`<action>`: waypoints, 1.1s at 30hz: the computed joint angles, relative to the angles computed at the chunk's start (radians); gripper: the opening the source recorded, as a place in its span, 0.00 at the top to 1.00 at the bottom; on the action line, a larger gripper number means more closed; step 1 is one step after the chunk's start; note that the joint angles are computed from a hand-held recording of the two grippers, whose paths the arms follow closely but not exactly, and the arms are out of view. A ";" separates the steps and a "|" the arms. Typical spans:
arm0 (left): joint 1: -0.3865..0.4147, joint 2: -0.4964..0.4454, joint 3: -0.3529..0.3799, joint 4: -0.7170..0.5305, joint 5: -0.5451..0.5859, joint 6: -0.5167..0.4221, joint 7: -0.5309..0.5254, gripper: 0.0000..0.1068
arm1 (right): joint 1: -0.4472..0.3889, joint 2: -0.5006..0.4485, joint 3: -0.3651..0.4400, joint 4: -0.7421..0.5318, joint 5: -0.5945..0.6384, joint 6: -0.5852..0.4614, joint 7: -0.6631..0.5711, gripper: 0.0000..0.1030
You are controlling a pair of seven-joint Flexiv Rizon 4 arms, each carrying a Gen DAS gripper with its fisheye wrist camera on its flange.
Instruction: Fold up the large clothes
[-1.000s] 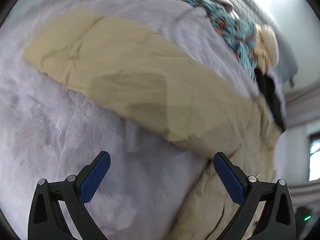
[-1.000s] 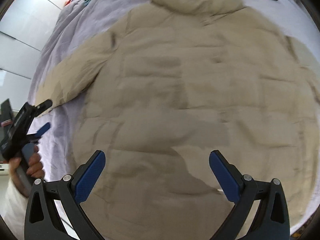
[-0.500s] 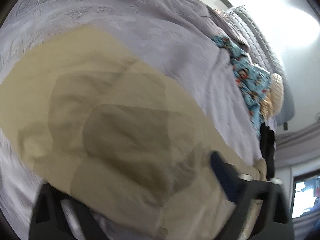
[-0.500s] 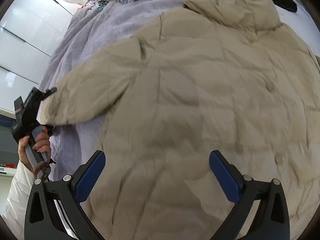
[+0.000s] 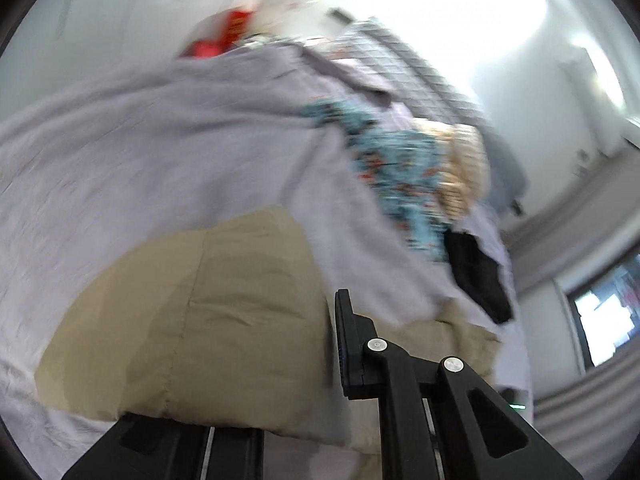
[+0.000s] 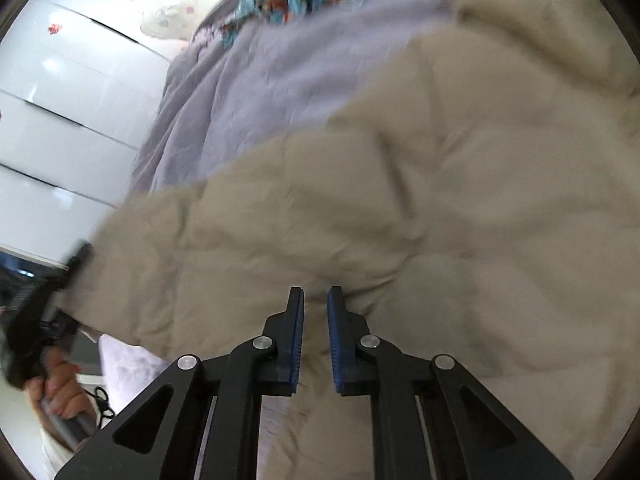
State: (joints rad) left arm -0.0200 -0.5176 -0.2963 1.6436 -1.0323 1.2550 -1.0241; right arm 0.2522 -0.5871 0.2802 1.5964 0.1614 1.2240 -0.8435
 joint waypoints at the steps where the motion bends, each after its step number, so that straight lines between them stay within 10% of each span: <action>1: 0.004 0.011 -0.022 -0.004 -0.014 -0.014 0.033 0.86 | -0.024 -0.030 0.034 -0.025 0.029 -0.011 -0.023 0.87; 8: -0.125 -0.034 -0.037 -0.160 0.058 -0.098 0.054 0.86 | -0.125 -0.069 0.149 -0.036 0.151 0.023 -0.146 0.89; 14: -0.284 -0.157 -0.044 -0.392 0.300 -0.202 -0.080 0.86 | -0.278 0.089 0.220 0.108 0.342 0.006 -0.326 0.88; 25: -0.632 -0.445 0.249 -0.785 0.923 -0.492 -0.424 0.84 | -0.359 0.425 -0.036 0.484 0.404 -0.083 -0.343 0.88; 30: -0.640 -0.412 0.222 -0.702 1.007 -0.428 -0.405 0.17 | -0.337 0.413 -0.086 0.470 0.527 -0.073 -0.444 0.87; 33: -0.624 -0.357 0.195 -0.630 1.011 -0.395 -0.367 0.17 | -0.313 0.448 -0.107 0.500 0.554 -0.059 -0.445 0.87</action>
State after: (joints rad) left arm -0.6444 -0.8744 -0.1016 1.0137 -0.0216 0.8599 -1.3911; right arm -0.0612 -0.1395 0.1730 2.0962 0.7150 1.1654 -1.2881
